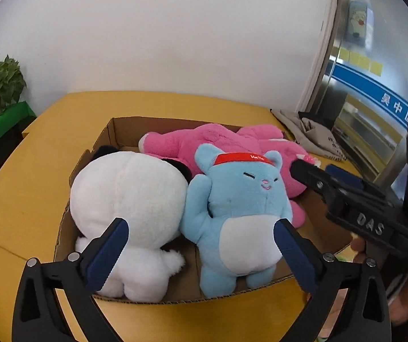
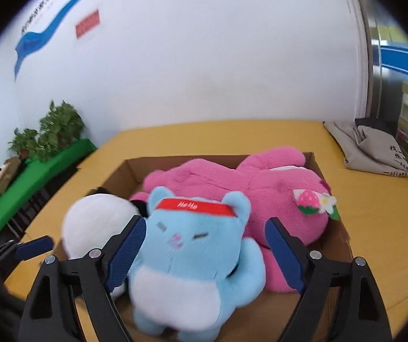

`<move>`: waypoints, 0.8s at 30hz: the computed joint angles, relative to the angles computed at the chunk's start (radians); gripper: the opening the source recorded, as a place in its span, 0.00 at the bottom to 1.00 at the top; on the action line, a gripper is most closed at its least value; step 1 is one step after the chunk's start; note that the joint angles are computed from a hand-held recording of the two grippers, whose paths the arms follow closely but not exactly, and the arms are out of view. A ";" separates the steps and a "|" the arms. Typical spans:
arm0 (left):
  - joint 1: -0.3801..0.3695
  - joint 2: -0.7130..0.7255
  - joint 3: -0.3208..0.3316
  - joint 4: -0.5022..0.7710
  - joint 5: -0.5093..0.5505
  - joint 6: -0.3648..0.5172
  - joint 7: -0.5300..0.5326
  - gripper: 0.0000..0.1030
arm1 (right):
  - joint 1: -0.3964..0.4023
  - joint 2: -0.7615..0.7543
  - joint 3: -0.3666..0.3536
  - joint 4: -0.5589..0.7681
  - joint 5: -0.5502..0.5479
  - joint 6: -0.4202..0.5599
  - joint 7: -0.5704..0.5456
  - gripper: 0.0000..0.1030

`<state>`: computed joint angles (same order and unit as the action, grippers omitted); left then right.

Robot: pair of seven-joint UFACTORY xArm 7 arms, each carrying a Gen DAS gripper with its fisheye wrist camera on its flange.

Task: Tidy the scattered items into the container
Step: 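Open both grippers and withdraw them from the box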

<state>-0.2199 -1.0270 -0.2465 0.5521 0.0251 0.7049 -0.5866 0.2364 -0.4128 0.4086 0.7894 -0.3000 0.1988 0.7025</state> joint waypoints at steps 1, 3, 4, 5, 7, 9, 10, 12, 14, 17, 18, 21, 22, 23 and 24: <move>-0.010 -0.019 -0.003 -0.004 -0.005 0.015 -0.004 1.00 | 0.008 -0.045 0.002 -0.031 0.007 0.013 0.015 0.83; -0.018 -0.048 -0.018 -0.005 -0.001 0.057 -0.005 1.00 | 0.061 -0.115 -0.023 -0.083 0.049 0.066 0.006 0.83; -0.014 -0.062 -0.033 -0.003 0.008 0.084 -0.010 1.00 | 0.076 -0.139 -0.028 -0.098 0.063 0.099 -0.001 0.83; -0.010 -0.076 -0.047 -0.003 0.015 0.104 -0.019 1.00 | 0.073 -0.161 -0.015 -0.102 0.063 0.142 0.003 0.83; -0.014 -0.106 -0.059 -0.010 0.017 0.130 -0.036 1.00 | 0.040 -0.215 0.033 -0.112 0.036 0.220 0.037 0.83; -0.027 -0.122 -0.064 -0.015 0.007 0.139 -0.050 1.00 | 0.036 -0.249 0.052 -0.131 0.023 0.236 0.058 0.83; -0.033 -0.130 -0.067 -0.016 0.004 0.149 -0.055 1.00 | 0.045 -0.261 0.050 -0.139 0.026 0.241 0.059 0.83; -0.038 -0.139 -0.078 -0.011 0.007 0.170 -0.062 1.00 | 0.054 -0.280 0.054 -0.142 0.023 0.268 0.059 0.83; -0.041 -0.149 -0.085 -0.005 0.011 0.180 -0.067 1.00 | 0.069 -0.300 0.055 -0.146 0.023 0.294 0.051 0.83; -0.048 -0.156 -0.089 0.003 0.010 0.189 -0.071 1.00 | 0.084 -0.315 0.058 -0.145 0.028 0.315 0.045 0.83; -0.049 -0.157 -0.093 0.006 0.011 0.196 -0.073 1.00 | 0.085 -0.318 0.060 -0.143 0.029 0.319 0.046 0.83; -0.055 -0.160 -0.099 0.012 0.013 0.210 -0.073 1.00 | 0.092 -0.324 0.057 -0.143 0.036 0.328 0.044 0.83; -0.058 -0.162 -0.098 0.012 0.012 0.210 -0.072 1.00 | 0.092 -0.325 0.058 -0.142 0.037 0.334 0.045 0.83; -0.060 -0.164 -0.097 0.010 0.011 0.210 -0.072 1.00 | 0.092 -0.326 0.059 -0.142 0.038 0.338 0.046 0.83; -0.060 -0.165 -0.097 0.010 0.010 0.211 -0.073 1.00 | 0.092 -0.325 0.057 -0.142 0.039 0.340 0.046 0.83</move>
